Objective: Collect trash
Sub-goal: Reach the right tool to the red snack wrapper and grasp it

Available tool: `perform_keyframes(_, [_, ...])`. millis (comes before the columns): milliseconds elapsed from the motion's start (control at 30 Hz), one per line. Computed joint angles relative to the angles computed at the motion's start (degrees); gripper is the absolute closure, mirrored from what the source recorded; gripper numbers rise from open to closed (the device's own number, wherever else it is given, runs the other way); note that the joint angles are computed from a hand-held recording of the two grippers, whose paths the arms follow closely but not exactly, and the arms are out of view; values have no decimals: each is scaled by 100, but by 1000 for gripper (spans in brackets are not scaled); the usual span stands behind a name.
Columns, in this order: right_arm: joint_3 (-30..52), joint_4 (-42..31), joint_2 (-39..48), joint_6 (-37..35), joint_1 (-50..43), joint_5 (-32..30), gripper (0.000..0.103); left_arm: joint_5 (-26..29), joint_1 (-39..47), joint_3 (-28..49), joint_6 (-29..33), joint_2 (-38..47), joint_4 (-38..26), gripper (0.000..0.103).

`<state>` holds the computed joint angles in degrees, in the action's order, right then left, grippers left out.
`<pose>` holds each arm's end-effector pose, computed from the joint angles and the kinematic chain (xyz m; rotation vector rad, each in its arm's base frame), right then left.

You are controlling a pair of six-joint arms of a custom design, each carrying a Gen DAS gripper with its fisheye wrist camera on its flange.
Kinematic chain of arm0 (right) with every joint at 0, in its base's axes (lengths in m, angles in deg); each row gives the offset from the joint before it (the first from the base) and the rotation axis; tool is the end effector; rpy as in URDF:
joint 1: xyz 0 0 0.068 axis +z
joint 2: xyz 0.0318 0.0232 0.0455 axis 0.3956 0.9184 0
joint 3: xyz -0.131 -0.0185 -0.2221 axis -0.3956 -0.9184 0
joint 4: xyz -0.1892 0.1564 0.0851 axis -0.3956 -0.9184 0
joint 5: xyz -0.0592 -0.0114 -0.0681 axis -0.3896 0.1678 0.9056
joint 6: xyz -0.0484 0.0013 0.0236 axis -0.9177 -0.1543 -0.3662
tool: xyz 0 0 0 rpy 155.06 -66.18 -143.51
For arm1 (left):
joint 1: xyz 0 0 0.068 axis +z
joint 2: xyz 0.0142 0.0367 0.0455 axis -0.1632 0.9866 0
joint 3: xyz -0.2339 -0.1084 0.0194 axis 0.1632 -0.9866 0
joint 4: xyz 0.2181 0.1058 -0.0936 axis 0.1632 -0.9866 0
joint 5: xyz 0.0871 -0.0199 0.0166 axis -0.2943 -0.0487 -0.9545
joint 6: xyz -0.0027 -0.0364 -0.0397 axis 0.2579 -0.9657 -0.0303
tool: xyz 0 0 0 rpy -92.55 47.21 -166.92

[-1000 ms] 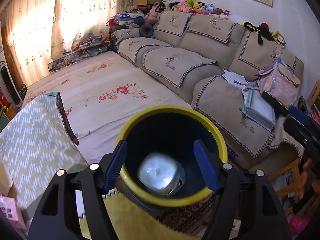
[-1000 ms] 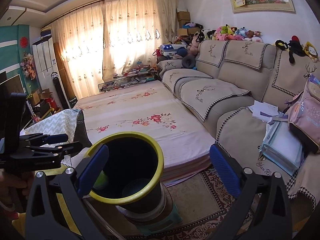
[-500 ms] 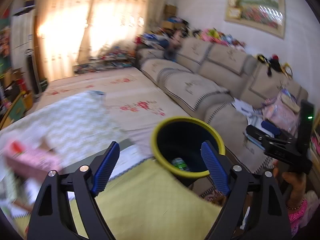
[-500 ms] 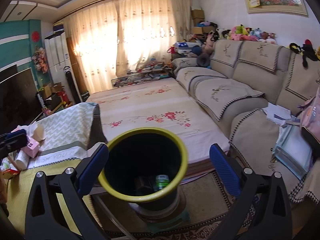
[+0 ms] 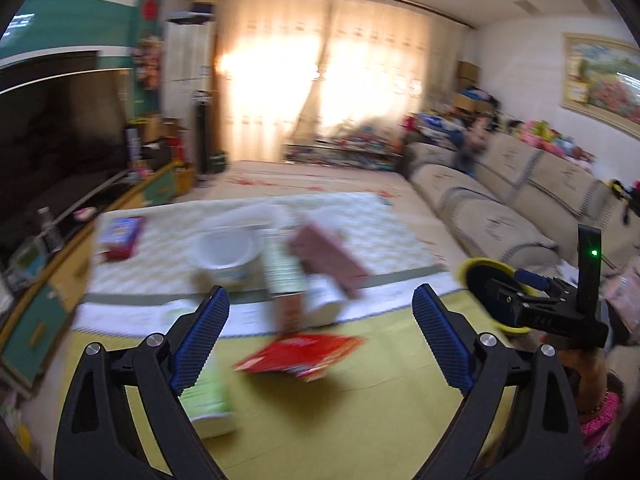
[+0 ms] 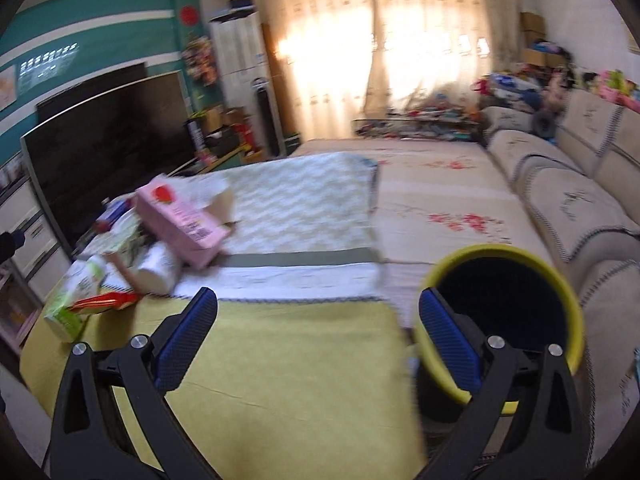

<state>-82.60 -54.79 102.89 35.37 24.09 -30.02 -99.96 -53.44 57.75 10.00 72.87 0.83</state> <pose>0.1448 0.0018 0.1028 0.2075 2.1773 0.1160 0.1919 -0.1720 0.1489 0.3623 2.0863 -0.3313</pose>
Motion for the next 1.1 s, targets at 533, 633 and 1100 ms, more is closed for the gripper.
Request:
perform_keyframes(533, [1889, 2261, 4260, 1043, 4259, 1743, 7, 1135, 2182, -1647, 240, -1493, 184, 11])
perform_keyframes(633, [2346, 2180, 4908, 980, 4281, 1752, 7, 1138, 2113, -1632, 173, -1343, 302, 11])
perform_keyframes(1100, [2948, 2142, 5919, 1002, 3792, 842, 61, 1208, 2102, -1666, 73, -890, 700, 11])
